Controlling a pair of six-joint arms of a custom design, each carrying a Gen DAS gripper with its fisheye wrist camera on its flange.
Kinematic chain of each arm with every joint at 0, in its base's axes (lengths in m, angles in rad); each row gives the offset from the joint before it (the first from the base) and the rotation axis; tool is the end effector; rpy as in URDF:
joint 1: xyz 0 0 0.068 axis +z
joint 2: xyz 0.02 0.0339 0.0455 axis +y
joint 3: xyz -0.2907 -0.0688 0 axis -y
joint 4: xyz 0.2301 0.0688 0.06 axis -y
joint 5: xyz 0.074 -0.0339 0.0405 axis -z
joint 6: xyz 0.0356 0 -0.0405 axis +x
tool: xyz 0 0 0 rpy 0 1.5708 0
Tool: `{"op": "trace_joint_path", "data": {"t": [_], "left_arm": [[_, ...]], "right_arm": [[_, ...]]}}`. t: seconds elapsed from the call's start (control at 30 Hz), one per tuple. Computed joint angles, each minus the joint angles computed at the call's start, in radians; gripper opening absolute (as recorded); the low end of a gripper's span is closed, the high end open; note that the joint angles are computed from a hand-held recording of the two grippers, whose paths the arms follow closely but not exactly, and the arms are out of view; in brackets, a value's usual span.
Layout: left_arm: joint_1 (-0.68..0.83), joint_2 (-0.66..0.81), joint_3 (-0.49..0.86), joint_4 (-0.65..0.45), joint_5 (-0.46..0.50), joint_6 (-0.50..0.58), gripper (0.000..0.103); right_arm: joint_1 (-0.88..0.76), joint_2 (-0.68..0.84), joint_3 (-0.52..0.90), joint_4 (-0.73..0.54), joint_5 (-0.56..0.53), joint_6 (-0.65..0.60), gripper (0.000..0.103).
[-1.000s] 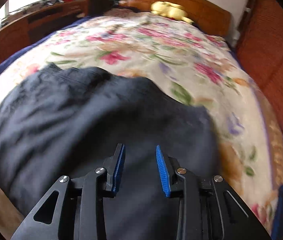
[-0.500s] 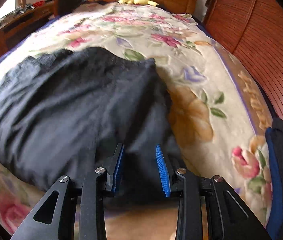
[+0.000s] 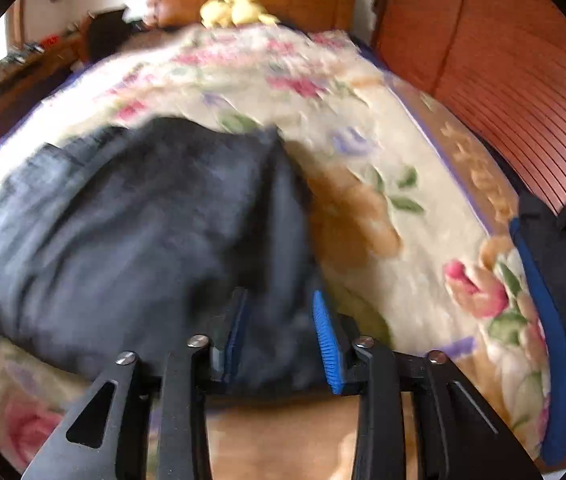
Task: Fold large clothes
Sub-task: 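Smooth the folded jacket edge with the right gripper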
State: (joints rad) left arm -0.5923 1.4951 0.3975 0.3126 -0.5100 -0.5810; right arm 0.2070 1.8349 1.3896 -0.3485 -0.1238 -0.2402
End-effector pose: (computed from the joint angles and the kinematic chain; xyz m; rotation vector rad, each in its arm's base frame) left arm 0.2010 -0.1143 0.1516 -0.2276 2.2241 -0.0274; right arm 0.3965 0.0878 0.2712 -0.5817 2.2879 0.1302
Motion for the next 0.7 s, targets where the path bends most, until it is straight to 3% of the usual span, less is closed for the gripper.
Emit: {"op": "trace_joint_path", "data": {"t": [0.03, 0.1, 0.33, 0.47, 0.57, 0.7], "left_arm": [[0.001, -0.001, -0.001, 0.001, 0.002, 0.001, 0.064], [0.001, -0.001, 0.0, 0.0, 0.002, 0.0, 0.064], [-0.034, 0.0, -0.005, -0.011, -0.017, -0.028, 0.064], [-0.042, 0.0, -0.007, -0.015, -0.029, -0.035, 0.064], [-0.046, 0.006, -0.01, -0.015, -0.032, -0.043, 0.064], [-0.044, 0.023, -0.009, -0.013, -0.028, -0.045, 0.064]], "right_arm": [[0.014, -0.019, -0.015, 0.002, -0.02, -0.003, 0.056], [0.035, -0.048, -0.054, 0.015, -0.051, -0.018, 0.064], [0.076, -0.002, -0.105, 0.036, -0.046, -0.044, 0.065], [0.045, 0.036, -0.174, 0.133, -0.094, 0.015, 0.066], [0.05, 0.025, -0.212, 0.187, -0.069, 0.011, 0.067], [0.09, -0.004, -0.196, 0.143, -0.017, 0.033, 0.067]]}}
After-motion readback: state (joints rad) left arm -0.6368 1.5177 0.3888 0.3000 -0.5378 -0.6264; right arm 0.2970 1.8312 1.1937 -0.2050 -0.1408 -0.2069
